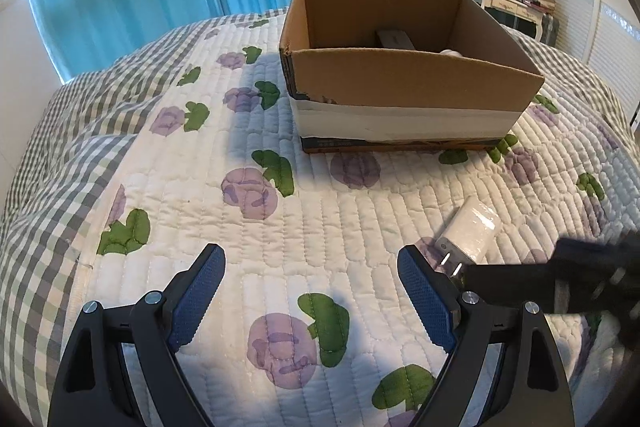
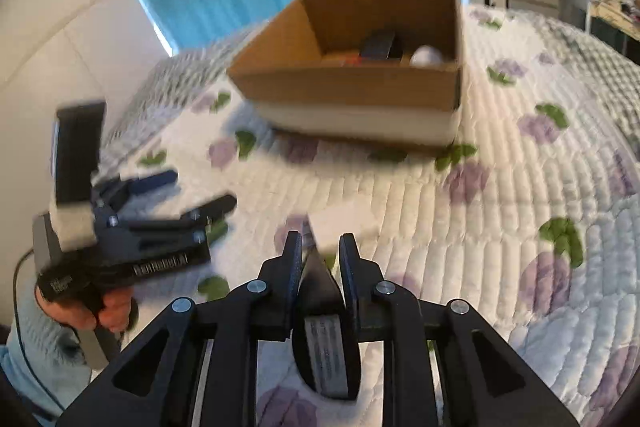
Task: Organize rigid objects
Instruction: 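Grasp the black TV remote with the right tool and lift it, then grasp the white charger plug with the left tool while the right tool holds the remote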
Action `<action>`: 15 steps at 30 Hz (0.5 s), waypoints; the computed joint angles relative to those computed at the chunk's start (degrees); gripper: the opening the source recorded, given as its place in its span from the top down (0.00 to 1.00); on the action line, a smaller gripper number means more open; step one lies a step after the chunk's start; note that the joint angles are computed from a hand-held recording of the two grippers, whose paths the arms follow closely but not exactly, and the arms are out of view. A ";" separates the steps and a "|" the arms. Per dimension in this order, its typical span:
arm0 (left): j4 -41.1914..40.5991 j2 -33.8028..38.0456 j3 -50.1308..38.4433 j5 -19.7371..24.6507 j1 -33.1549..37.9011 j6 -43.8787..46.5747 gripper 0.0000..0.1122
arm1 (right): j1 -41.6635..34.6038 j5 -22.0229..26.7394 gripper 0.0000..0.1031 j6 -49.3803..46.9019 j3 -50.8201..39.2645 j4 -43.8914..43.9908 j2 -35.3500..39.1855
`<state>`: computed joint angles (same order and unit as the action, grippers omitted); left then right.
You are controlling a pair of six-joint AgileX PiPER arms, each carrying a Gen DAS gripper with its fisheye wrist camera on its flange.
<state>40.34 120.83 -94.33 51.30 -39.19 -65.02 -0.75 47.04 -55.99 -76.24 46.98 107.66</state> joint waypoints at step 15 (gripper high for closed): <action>-1.53 -0.44 0.60 -2.19 -0.14 1.79 0.20 | 7.59 -7.44 0.83 10.43 3.03 -17.57 -1.24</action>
<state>38.82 120.38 -93.73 49.11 -39.33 -63.23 6.84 39.60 -45.56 -73.20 29.41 106.42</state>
